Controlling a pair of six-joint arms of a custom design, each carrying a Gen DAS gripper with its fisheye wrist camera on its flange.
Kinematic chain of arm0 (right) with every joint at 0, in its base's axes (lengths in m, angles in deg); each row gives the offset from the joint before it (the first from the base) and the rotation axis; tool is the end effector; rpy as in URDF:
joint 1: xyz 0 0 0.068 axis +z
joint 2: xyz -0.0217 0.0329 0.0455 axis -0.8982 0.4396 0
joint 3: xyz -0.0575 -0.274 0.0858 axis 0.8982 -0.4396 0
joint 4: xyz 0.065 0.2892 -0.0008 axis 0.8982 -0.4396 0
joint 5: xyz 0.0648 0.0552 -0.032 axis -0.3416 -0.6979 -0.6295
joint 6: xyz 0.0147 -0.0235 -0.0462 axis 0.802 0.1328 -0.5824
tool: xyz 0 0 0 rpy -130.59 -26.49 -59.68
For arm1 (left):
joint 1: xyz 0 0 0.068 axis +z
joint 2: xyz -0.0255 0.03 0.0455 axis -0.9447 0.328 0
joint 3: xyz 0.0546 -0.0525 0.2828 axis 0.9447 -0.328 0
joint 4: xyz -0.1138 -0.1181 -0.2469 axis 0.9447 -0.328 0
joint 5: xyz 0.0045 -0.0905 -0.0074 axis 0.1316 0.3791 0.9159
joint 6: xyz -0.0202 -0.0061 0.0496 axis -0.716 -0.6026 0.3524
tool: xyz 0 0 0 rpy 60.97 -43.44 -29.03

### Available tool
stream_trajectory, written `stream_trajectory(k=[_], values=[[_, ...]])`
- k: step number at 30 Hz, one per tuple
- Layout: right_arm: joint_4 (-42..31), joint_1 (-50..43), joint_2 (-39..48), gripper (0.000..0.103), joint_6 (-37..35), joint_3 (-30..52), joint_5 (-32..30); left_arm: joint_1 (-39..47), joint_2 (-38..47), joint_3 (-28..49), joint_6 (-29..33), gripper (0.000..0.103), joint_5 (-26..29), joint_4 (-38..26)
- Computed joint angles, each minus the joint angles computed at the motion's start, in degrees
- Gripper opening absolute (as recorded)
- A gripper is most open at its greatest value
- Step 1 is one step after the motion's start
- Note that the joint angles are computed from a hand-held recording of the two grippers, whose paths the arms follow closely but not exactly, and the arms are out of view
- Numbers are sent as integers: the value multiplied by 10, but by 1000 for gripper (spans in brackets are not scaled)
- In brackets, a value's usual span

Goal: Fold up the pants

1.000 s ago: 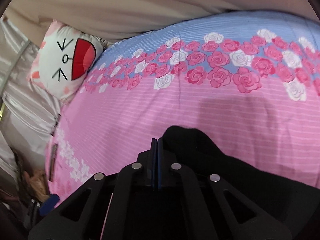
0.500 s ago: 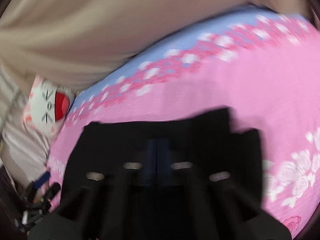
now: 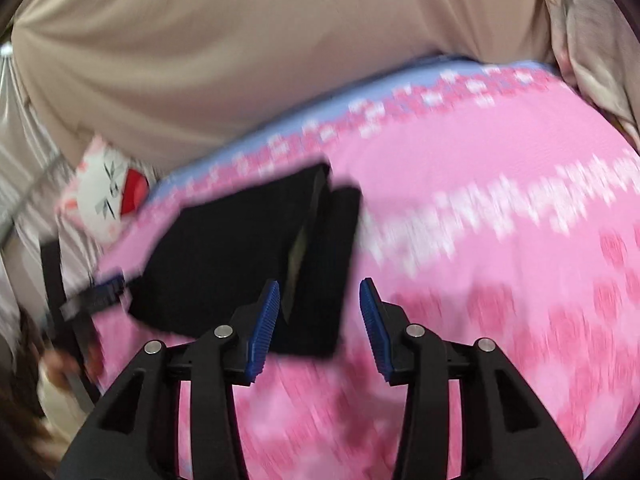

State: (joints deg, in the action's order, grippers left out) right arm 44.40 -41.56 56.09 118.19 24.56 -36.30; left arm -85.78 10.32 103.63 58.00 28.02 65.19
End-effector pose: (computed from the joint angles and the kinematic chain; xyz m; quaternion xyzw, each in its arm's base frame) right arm 0.2521 0.1002 0.1676 0.1119 0.8916 0.1713 0.4040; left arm 0.3594 -0.0954 0.1853 0.1456 0.9129 -0.0335 0.3799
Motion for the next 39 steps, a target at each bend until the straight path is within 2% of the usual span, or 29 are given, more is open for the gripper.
stream_trajectory(k=[2, 4, 6, 9, 11, 13, 15, 16, 17, 18, 20, 23, 25, 29, 32, 33, 35, 37, 38, 39], values=[[-2, 31, 11, 41, -18, -5, 36, -27, 9, -2, -3, 87, -29, -1], [-30, 61, 41, 41, -44, 19, 88, -43, 11, -6, -4, 87, -36, -5], [-47, 78, 68, 41, -67, 39, 115, -59, 6, -22, -4, 87, -66, 9], [-73, 89, 129, 49, -101, 83, 138, -69, -4, -41, -1, 87, -87, 19], [-77, 81, 145, 47, -102, 100, 127, -71, -6, -46, 3, 87, -94, 21], [-72, 65, 133, 16, -88, 99, 115, -75, -2, -47, 4, 87, -104, 25], [-59, 46, 80, 15, -51, 70, 93, -77, 3, -46, 5, 91, -112, 29], [-61, 37, 71, 15, -36, 58, 86, -77, 6, -47, 6, 97, -116, 35], [-71, 25, 91, 15, -20, 55, 95, -76, 9, -49, 7, 98, -115, 41], [-74, 12, 101, 0, -10, 43, 108, -72, 14, -49, 6, 98, -109, 43], [-53, -26, 47, 3, 10, 4, 60, -66, 20, -49, -1, 98, -100, 46], [-77, -39, -68, 7, 23, -46, 75, -64, 11, -42, -10, 98, -92, 25], [-68, -31, -102, 7, 18, -64, 34, -66, -6, -45, -13, 98, -86, 20], [16, 10, -10, 7, -5, -44, -44, -87, -19, -43, -17, 98, -83, 13], [24, 39, 77, 9, -32, 14, -26, -112, -11, -37, -11, 98, -100, 10], [26, 36, 99, 13, -35, 31, -31, -119, -10, -36, -8, 98, -104, 10], [36, 27, 126, 14, -49, 52, -40, -128, -12, -36, -6, 98, -108, 11], [-9, 19, 158, 10, -55, 84, -8, -129, -11, -37, -2, 98, -106, 18], [12, -16, 172, 4, -35, 76, -52, -130, -9, -36, 1, 98, -110, 19], [32, -45, 159, 2, -4, 52, -101, -128, -6, -35, 5, 98, -121, 19]])
